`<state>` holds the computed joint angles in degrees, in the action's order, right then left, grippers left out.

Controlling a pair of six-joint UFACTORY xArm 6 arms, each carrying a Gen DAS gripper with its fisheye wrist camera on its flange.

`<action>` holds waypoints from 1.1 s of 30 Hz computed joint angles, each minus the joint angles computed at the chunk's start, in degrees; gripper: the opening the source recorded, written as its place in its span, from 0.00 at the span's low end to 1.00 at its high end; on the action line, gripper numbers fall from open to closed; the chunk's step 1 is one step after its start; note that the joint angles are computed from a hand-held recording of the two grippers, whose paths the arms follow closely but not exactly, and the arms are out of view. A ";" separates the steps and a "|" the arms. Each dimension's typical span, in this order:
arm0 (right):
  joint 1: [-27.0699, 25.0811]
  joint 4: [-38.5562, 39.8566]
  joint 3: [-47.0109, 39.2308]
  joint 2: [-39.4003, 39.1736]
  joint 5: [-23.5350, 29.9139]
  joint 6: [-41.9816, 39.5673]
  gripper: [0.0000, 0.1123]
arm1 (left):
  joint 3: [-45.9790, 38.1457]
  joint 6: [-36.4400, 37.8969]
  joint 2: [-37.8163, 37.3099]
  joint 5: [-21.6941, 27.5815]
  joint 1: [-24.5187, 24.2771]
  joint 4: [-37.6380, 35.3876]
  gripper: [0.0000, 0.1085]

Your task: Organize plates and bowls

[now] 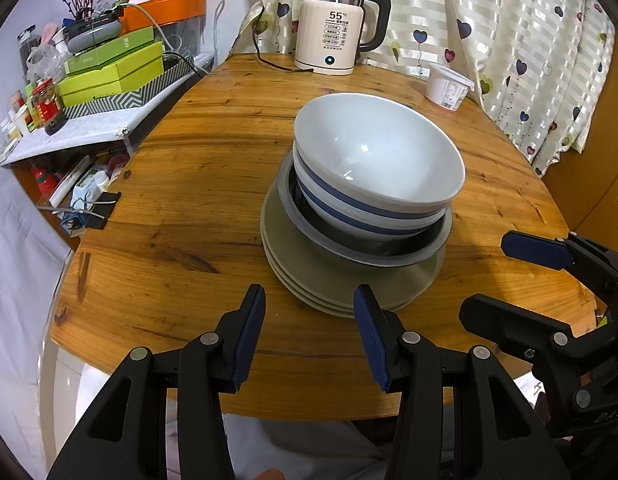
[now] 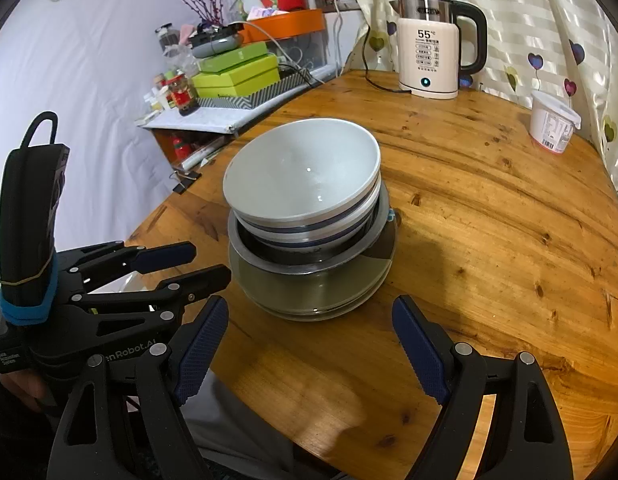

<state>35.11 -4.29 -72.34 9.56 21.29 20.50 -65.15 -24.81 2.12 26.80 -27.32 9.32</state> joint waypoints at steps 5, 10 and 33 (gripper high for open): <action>0.02 0.09 -0.02 0.01 0.04 -0.04 0.76 | -0.01 -0.13 0.01 0.27 0.17 0.27 0.44; 0.03 0.00 -0.03 0.00 0.03 0.03 0.76 | -0.15 -0.09 0.07 0.45 0.19 0.28 0.44; 0.04 0.38 0.03 0.07 -0.11 -0.14 0.76 | -0.21 -0.09 0.05 0.72 0.14 0.32 0.44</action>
<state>35.15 -3.91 -72.31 9.63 21.19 20.37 -65.36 -24.90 2.18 27.52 -27.18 9.65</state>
